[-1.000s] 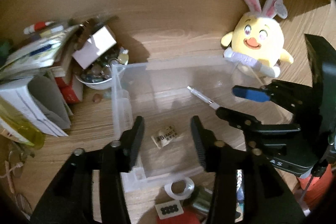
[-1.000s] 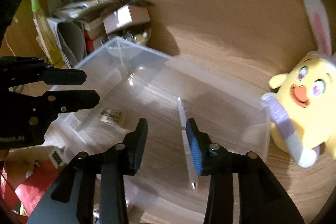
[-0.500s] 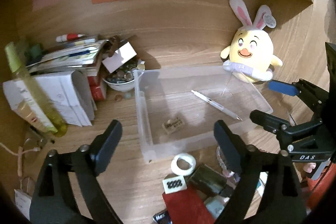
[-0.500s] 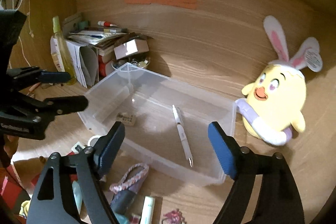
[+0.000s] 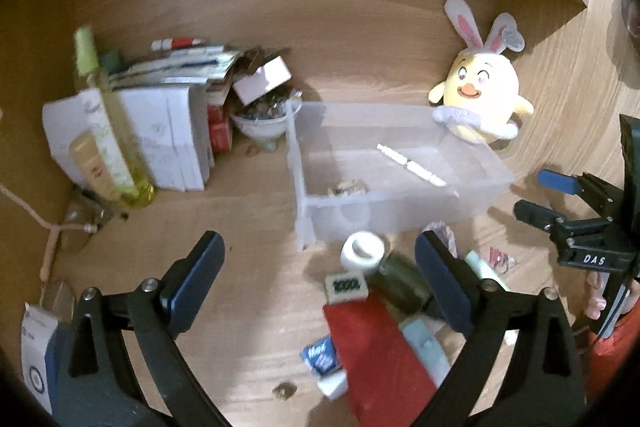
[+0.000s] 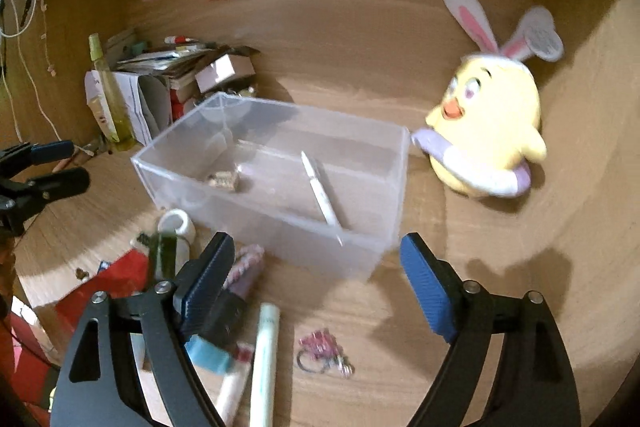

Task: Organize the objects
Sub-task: 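Grasp the small brown bead with the left tool while the right tool grasps the pink keychain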

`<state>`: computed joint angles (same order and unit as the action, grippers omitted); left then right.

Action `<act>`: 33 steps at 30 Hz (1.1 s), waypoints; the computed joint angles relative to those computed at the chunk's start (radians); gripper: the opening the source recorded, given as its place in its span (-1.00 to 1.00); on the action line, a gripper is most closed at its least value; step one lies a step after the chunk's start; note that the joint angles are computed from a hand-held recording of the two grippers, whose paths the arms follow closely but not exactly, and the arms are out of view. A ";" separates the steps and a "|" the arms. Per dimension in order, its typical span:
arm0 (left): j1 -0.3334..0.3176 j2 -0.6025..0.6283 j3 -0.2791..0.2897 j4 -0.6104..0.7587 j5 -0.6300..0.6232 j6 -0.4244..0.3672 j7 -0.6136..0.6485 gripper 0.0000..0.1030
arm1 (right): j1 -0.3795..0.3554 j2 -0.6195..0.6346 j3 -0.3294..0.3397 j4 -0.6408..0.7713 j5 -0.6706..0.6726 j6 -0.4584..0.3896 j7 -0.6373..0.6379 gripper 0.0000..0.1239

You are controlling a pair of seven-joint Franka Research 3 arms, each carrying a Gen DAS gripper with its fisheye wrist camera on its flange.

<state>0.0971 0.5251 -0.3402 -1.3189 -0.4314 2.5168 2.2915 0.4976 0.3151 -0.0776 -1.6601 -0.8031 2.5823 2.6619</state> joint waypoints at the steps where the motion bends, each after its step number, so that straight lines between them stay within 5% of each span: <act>1: 0.004 -0.006 0.002 -0.013 0.000 0.001 0.002 0.89 | 0.003 -0.011 -0.003 -0.019 -0.005 -0.003 0.016 0.34; 17: 0.053 -0.081 0.048 -0.227 -0.001 0.029 -0.039 0.87 | -0.048 -0.088 0.043 -0.208 -0.041 0.024 0.224 0.33; 22: 0.074 -0.096 0.044 -0.258 -0.030 0.013 -0.013 0.48 | -0.052 -0.060 0.044 -0.205 0.018 0.046 0.189 0.23; 33: 0.068 -0.124 0.048 -0.320 -0.059 0.029 0.073 0.15 | -0.019 -0.006 0.017 -0.151 0.100 0.018 0.081 -0.27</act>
<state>0.1647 0.4013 -0.2923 -1.6384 -0.4909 2.5459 2.3641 0.4785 0.3087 -0.0603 -1.8109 -0.7033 2.6007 2.7431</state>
